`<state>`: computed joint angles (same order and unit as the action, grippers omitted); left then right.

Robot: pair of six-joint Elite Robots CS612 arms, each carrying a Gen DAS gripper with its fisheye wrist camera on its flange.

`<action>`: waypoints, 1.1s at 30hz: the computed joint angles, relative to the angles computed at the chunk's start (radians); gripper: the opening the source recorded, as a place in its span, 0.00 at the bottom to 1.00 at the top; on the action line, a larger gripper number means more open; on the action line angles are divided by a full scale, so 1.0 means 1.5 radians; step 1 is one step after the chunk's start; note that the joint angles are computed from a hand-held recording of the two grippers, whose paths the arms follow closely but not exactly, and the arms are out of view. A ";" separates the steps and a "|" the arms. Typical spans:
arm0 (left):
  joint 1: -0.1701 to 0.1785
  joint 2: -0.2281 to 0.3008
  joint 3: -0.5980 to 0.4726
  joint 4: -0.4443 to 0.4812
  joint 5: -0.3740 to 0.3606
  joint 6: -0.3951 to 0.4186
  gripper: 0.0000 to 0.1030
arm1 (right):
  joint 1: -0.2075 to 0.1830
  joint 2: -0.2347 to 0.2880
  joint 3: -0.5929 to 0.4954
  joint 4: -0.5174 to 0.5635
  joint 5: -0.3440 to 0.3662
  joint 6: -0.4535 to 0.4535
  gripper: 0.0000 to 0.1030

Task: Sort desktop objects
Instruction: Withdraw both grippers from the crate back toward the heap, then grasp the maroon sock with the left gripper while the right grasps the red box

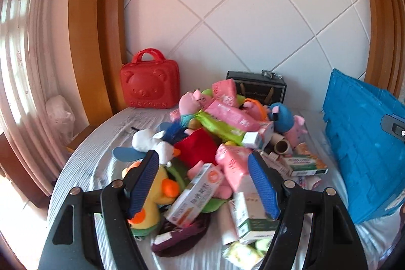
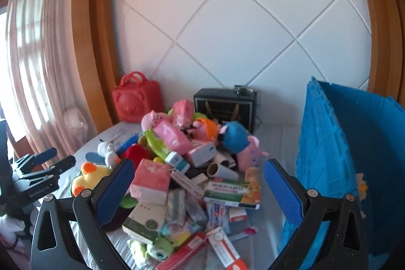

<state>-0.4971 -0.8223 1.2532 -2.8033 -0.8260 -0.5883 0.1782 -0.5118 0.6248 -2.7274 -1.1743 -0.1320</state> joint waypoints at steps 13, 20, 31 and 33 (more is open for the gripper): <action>0.050 0.007 0.081 0.054 -0.204 -0.013 0.70 | 0.026 0.033 -0.001 0.190 -0.155 0.026 1.00; 0.058 0.041 0.058 0.083 -0.255 -0.006 0.70 | 0.025 0.031 0.022 0.263 -0.180 0.050 1.00; 0.075 0.088 0.011 0.117 -0.292 -0.036 0.70 | 0.026 0.033 0.040 0.328 -0.202 0.075 1.00; 0.078 0.088 0.016 0.104 -0.303 -0.037 0.66 | 0.026 0.037 0.036 0.341 -0.196 0.085 1.00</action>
